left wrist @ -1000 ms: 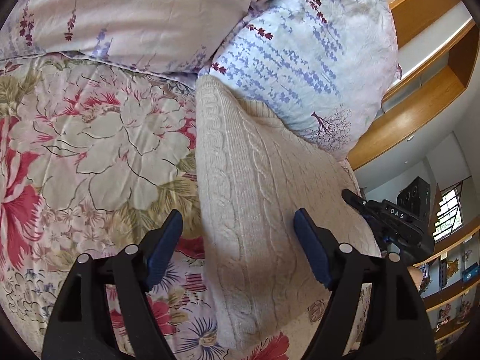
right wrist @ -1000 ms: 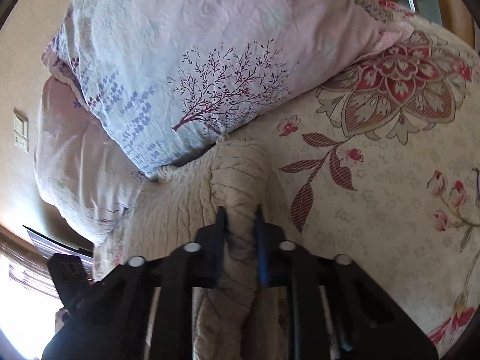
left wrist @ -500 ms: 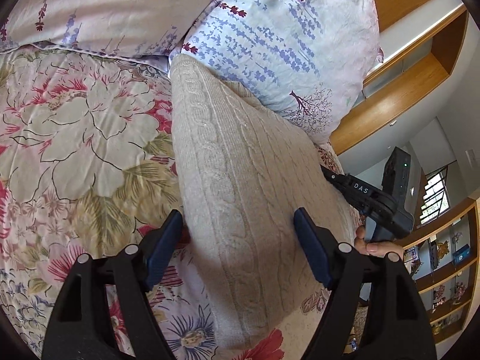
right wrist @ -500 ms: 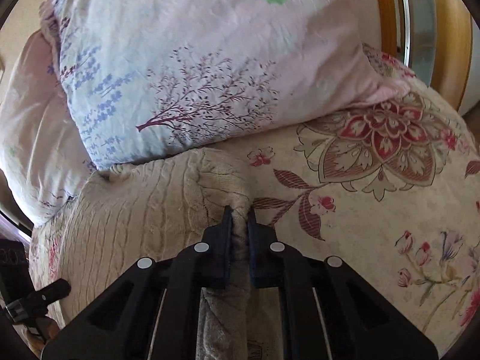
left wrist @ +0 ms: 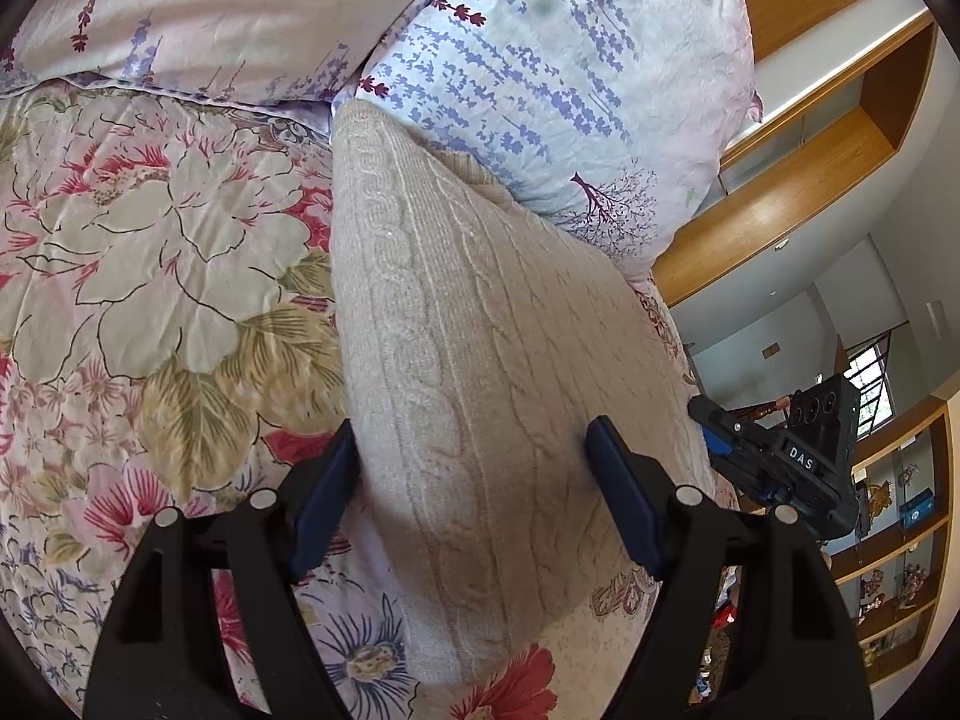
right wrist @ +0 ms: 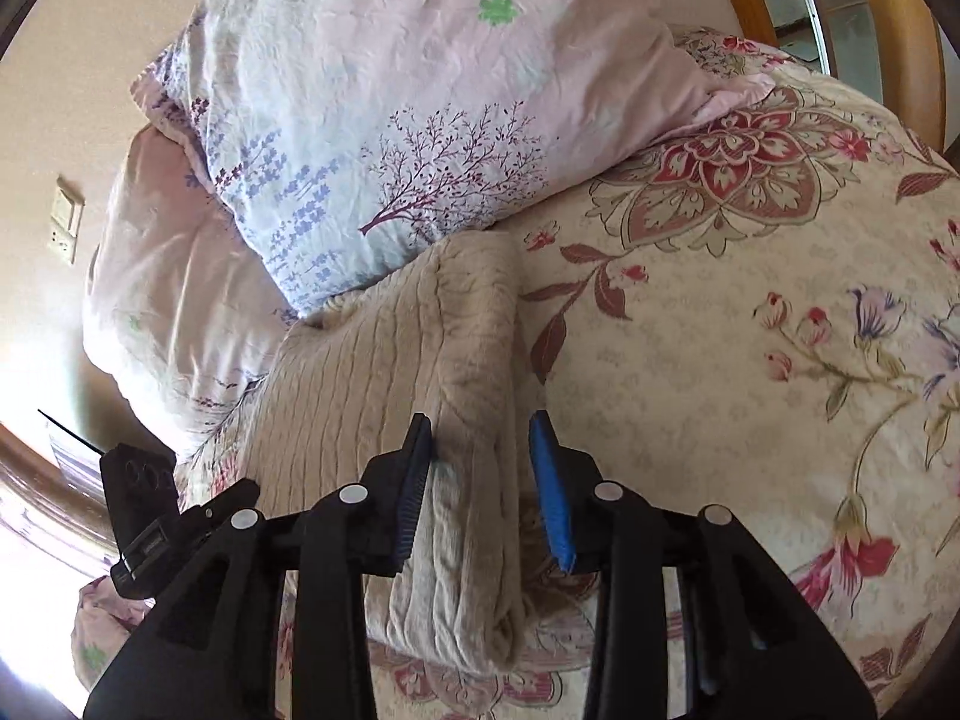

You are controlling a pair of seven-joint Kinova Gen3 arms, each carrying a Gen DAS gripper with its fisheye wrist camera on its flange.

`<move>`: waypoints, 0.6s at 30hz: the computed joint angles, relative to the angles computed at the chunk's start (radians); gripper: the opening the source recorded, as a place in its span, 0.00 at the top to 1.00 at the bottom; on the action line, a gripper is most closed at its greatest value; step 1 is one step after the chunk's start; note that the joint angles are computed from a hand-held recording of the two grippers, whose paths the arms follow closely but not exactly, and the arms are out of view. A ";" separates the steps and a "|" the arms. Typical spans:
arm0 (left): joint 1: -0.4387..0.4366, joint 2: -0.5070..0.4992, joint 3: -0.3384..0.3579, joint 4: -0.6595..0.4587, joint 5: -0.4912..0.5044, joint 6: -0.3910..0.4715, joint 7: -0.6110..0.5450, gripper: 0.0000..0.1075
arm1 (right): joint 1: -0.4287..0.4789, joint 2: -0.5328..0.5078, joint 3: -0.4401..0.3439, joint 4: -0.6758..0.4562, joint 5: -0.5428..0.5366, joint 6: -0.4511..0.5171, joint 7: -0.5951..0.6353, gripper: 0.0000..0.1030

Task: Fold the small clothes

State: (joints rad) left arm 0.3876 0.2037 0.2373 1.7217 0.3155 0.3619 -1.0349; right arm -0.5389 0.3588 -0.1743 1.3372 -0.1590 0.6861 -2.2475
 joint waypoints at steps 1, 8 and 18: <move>0.025 0.008 -0.022 -0.015 -0.028 0.013 0.029 0.30 | -0.013 0.003 0.004 -0.003 0.009 0.007 0.010 0.89; 0.347 -0.006 -0.311 -0.088 -0.292 0.132 0.283 0.30 | -0.167 0.011 0.101 -0.064 0.268 0.031 -0.160 0.90; 0.585 0.068 -0.497 -0.231 -0.486 0.336 0.348 0.30 | -0.142 0.051 0.062 -0.064 0.262 0.113 -0.166 0.90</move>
